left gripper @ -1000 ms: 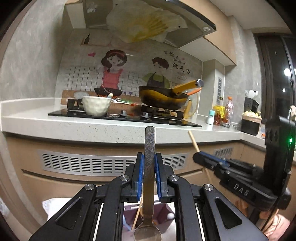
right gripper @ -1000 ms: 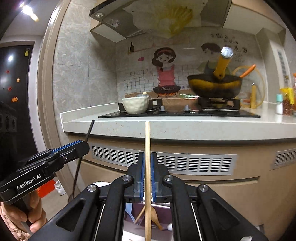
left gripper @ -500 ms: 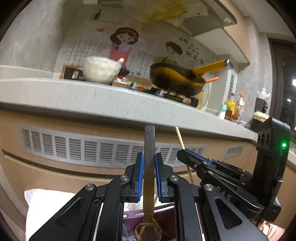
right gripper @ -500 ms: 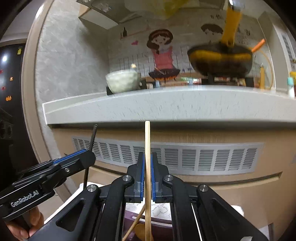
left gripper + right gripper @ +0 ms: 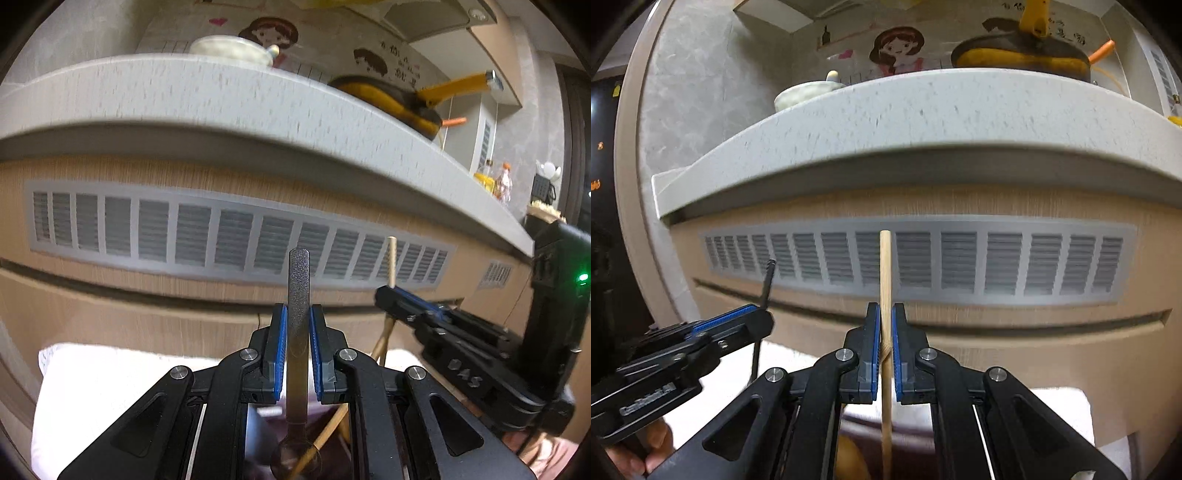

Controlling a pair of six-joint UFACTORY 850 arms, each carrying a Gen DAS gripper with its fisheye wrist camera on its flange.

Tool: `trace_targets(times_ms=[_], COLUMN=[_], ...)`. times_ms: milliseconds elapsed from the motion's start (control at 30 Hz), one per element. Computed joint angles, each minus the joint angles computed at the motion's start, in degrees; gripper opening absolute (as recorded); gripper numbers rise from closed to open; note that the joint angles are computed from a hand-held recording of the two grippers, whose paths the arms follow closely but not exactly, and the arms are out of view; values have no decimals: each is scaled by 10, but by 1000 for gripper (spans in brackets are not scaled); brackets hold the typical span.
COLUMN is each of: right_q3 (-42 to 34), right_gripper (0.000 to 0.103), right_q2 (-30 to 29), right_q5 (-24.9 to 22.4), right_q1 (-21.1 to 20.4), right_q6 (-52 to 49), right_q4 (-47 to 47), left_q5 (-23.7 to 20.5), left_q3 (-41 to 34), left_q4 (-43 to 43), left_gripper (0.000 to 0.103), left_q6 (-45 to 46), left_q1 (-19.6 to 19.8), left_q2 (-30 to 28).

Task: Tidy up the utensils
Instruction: 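Carry the metal spoon and chopstick above the purple holder with both tools, then open both tools to drop the metal spoon and chopstick into the holder, then grasp the white plastic spoon with the left tool while the right tool grasps another chopstick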

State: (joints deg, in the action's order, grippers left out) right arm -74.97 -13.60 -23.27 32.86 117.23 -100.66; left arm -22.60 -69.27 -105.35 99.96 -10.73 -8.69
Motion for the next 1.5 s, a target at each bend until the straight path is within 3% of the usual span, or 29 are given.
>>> trace_targets(times_ms=[133, 267, 467, 533, 600, 633, 867, 1000, 1200, 1400, 1500], right_q3=[31, 26, 48, 58, 64, 67, 110, 145, 190, 215, 229], right_gripper=[8, 13, 51, 63, 73, 74, 92, 97, 97, 97, 97], right_q2=[22, 27, 64, 76, 82, 83, 84, 94, 121, 136, 152], right_q5=[-22, -35, -46, -66, -93, -106, -219, -235, -236, -256, -262], right_q1=[11, 16, 24, 36, 51, 59, 126, 153, 157, 161, 173], right_q6=[-7, -141, -239, -279, -337, -369, -487, -499, -472, -439, -406], right_q4=[-1, 128, 234, 265, 306, 328, 400, 429, 494, 497, 471], left_q5=[9, 16, 7, 23, 35, 37, 13, -58, -135, -193, -191], left_q3=[15, 19, 31, 36, 45, 52, 105, 135, 186, 223, 237], left_q4=[53, 128, 194, 253, 318, 346, 606, 719, 791, 801, 838], left_gripper=[13, 13, 16, 25, 48, 53, 57, 57, 57, 57, 57], left_q6=[-54, -161, -231, -280, -338, -365, -589, -681, -736, -738, -759], left_q1=[-3, -2, 7, 5, 5, 8, 26, 54, 85, 78, 48], left_q2=[-2, -7, 30, 51, 70, 80, 137, 155, 180, 206, 217])
